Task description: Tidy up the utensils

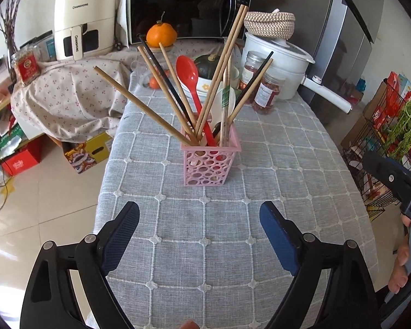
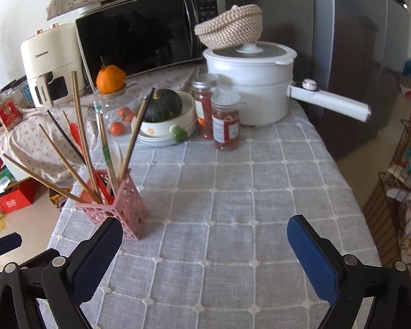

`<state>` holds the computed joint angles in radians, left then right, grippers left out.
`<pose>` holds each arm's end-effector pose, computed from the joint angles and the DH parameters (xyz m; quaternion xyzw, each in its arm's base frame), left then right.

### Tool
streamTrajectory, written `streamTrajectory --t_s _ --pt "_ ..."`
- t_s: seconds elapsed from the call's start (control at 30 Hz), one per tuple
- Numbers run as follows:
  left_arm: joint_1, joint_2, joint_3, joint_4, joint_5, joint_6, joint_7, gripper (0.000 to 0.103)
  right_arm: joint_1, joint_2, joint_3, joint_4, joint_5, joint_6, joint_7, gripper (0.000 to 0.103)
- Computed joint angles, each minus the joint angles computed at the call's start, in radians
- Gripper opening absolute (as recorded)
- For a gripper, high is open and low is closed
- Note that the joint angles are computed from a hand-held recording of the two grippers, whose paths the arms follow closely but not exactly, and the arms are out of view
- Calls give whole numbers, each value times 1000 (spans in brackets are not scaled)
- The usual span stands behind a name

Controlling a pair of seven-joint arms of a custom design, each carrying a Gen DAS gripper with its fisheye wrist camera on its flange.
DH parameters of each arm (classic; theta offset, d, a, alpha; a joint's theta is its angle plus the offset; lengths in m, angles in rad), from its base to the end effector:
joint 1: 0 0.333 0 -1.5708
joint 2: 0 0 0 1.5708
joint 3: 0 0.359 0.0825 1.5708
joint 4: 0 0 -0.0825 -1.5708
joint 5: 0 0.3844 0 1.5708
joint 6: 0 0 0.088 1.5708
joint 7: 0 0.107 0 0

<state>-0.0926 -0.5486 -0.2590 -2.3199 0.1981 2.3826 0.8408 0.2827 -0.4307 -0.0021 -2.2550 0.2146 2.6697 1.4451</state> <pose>0.3819 -0.1660 0.6410 -0.7530 0.5723 -0.2396 0.2194 0.4401 0.1200 0.6713 -0.7204 0.5547 -0.2014 0.3644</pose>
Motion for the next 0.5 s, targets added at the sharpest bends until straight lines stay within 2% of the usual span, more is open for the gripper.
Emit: streamTrajectory --t_s 0.13,0.27,0.5 --pt "10 5 -24 6 16 -20 -40 95 -16 13 -16 27 -11 -113 -13 101" --pt "23 20 -39 18 57 -32 -76 96 -44 15 -7 25 -32 -123 -15 102" --pt "10 42 -31 33 75 -29 -93 97 -65 31 9 40 -70 -143 3 102"
